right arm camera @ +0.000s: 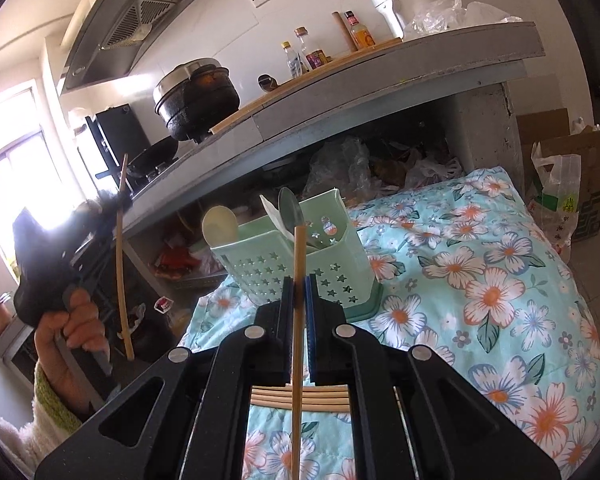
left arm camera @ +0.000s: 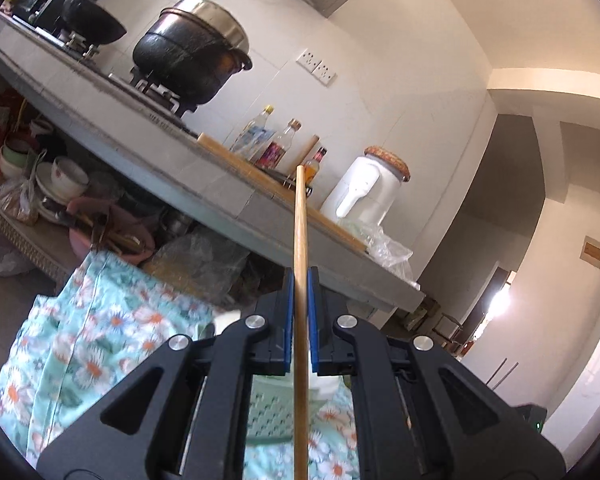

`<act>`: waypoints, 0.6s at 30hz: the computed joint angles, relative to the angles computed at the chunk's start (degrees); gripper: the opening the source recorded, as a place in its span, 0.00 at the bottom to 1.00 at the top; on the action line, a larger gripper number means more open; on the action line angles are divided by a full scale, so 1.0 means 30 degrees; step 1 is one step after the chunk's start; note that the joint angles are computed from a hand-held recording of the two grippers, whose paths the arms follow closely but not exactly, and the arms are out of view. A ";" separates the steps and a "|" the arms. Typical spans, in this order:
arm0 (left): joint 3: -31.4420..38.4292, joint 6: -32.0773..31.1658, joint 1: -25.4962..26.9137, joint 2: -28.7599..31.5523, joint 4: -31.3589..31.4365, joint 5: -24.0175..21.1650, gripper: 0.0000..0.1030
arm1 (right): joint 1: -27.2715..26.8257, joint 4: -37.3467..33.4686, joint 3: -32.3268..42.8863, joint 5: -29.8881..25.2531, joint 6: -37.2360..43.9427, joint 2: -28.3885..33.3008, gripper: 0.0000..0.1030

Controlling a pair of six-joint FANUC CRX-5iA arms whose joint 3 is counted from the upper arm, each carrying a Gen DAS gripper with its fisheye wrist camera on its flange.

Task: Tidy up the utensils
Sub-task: 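Lower the chopstick into the holder and open left while right holds its chopstick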

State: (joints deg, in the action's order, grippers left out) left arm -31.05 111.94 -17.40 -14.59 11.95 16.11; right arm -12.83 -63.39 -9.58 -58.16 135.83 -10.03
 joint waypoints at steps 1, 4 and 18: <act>0.0673 0.0070 0.0079 0.0486 -0.0329 0.0222 0.05 | -0.0027 -0.0040 0.0016 -0.0044 0.0006 0.0038 0.06; 0.2748 -0.0103 0.0225 0.1994 -0.0860 0.0349 0.05 | -0.0113 -0.0143 0.0025 -0.0114 -0.0030 0.0107 0.06; 0.4999 -0.8001 -0.1466 0.7228 0.7848 0.3036 0.05 | -0.0611 -0.0551 0.0211 -0.0656 0.0046 0.0514 0.06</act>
State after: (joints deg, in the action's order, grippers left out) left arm -16.06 87.94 -21.80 7.09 35.49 25.21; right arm -14.66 -65.04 -8.95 -60.13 135.97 -8.49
